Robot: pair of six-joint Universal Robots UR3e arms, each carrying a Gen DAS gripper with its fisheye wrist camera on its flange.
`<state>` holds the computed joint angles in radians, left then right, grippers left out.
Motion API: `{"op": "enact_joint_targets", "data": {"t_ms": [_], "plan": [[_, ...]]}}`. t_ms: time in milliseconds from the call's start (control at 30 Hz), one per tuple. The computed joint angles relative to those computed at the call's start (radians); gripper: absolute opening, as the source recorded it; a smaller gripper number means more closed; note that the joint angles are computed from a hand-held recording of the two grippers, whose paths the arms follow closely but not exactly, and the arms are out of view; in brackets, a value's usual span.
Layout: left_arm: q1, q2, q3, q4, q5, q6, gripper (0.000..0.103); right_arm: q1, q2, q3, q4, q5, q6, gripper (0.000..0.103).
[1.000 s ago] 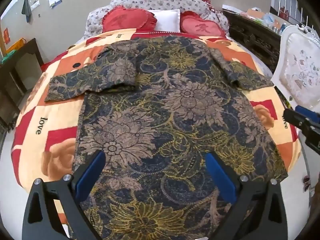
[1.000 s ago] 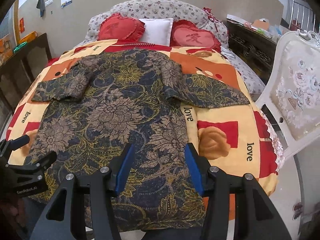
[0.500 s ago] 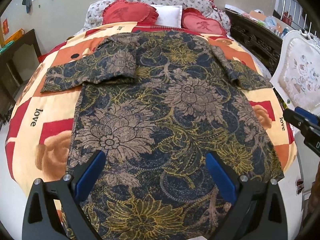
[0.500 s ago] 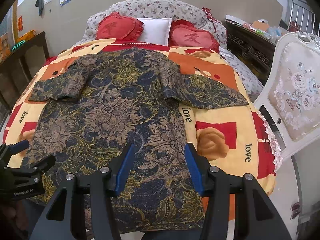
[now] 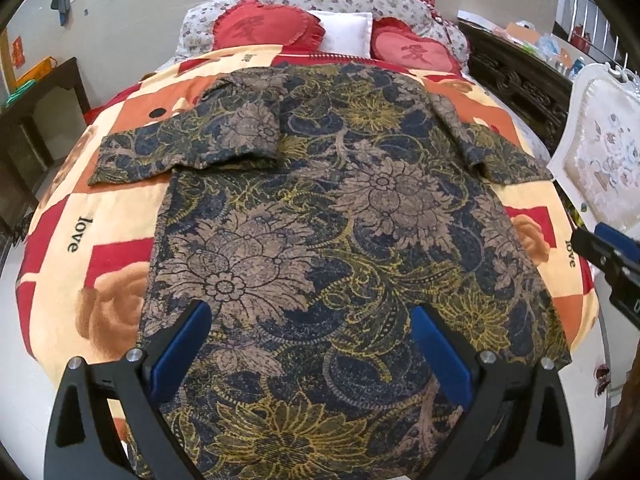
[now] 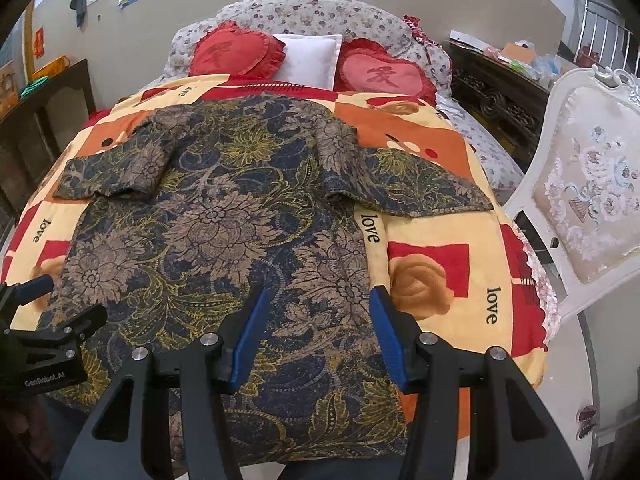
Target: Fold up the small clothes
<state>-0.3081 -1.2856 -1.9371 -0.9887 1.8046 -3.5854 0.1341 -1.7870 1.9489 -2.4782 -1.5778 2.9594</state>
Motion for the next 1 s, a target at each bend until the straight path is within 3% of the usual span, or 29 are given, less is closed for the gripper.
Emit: {"op": "enact_joint_targets", "data": {"t_ms": [233,1000], "plan": [[-0.044,-0.010,0.025,0.005,0.065,-0.045,0.102,-0.006,-0.012,0.007,0.008,0.045,0.003,0.053],[-0.007,-0.011,-0.033,0.086,0.043,-0.027,0.102,0.017,0.004,0.000,-0.002,0.047,0.006,0.053]]}}
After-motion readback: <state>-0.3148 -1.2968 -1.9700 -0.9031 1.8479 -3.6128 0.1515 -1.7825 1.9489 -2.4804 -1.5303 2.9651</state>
